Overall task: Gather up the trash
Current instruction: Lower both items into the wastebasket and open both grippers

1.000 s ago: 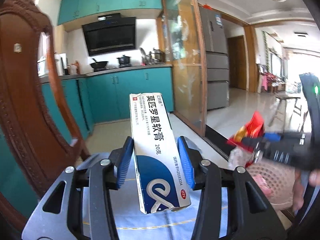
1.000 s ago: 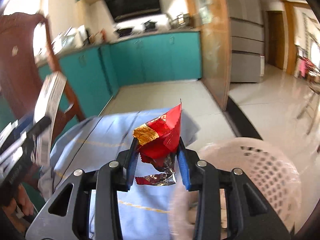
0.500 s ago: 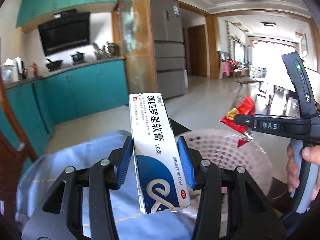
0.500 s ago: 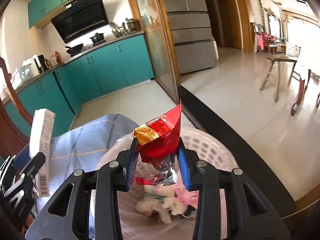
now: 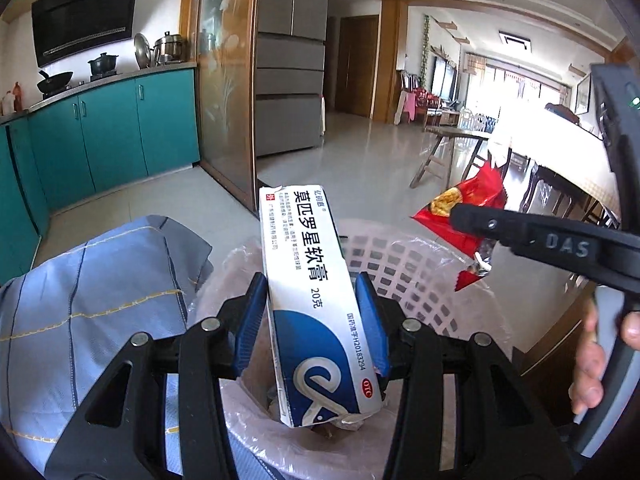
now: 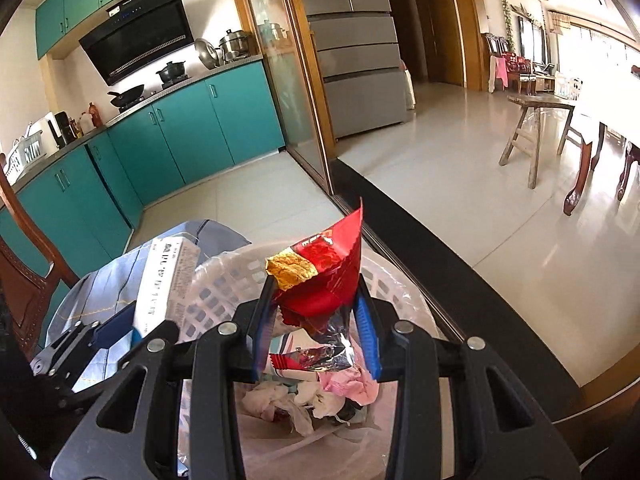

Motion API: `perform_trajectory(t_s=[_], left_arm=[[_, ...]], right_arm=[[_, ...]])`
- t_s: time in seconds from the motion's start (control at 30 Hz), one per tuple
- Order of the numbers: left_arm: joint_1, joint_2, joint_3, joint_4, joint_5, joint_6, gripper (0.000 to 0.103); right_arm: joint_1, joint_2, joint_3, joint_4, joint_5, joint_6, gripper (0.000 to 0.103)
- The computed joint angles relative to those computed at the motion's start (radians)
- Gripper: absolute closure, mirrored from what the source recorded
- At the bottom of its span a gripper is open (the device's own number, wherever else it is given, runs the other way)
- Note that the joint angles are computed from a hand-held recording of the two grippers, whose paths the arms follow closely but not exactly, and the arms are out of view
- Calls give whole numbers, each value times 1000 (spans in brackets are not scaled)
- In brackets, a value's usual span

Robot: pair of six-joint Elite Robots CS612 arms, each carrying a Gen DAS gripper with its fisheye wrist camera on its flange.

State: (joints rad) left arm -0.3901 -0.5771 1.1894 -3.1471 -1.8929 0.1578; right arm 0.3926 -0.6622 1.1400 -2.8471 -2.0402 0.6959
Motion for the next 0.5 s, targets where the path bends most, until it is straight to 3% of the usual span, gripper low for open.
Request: perform_trajectory(t_s=[0.23, 0.27, 0.3, 0.33, 0.5], left_arm=[[-3, 8, -18, 42, -19, 3, 53], [-2, 5, -14, 44, -21, 3, 50], [-4, 3, -11, 39, -8, -3, 37], [-3, 3, -12, 30, -1, -8, 31], [1, -9, 9, -12, 57, -19, 31]], right_arm=[[-2, 6, -15, 29, 14, -2, 65], [-3, 7, -19, 36, 19, -2, 65], [-4, 12, -32, 48, 25, -1, 65], [-5, 13, -36, 54, 31, 0, 65], [-7, 18, -46, 66, 50, 0, 55]])
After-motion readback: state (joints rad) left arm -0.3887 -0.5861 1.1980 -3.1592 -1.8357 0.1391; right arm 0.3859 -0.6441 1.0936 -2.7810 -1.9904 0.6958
